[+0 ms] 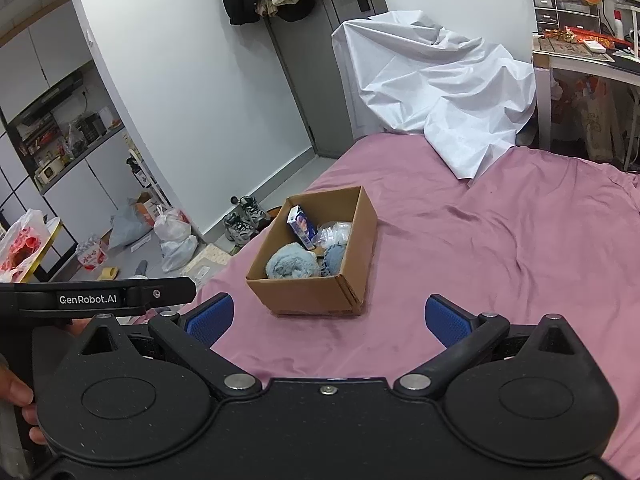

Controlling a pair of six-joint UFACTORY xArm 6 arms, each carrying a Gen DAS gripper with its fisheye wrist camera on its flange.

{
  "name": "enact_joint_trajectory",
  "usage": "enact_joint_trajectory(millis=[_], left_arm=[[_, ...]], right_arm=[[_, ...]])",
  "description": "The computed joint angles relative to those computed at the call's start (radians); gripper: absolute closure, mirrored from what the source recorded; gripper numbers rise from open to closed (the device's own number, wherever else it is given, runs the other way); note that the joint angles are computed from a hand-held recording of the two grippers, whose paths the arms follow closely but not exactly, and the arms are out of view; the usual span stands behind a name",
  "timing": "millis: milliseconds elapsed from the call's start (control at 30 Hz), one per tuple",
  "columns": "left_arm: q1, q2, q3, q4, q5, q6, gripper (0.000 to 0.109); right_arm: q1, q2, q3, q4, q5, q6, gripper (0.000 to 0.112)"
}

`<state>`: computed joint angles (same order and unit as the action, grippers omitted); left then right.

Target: Organize soft objects

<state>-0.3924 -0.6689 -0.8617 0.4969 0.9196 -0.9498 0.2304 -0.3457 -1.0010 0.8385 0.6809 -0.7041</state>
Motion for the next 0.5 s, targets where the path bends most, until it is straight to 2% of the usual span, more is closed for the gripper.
enact_joint_trajectory(millis=[500], left_arm=[[0.006,0.006,0.001,-0.007,-0.002,0.013,0.006]], right_arm=[[0.01,0.009,-0.001,-0.017,-0.013,0.022,0.009]])
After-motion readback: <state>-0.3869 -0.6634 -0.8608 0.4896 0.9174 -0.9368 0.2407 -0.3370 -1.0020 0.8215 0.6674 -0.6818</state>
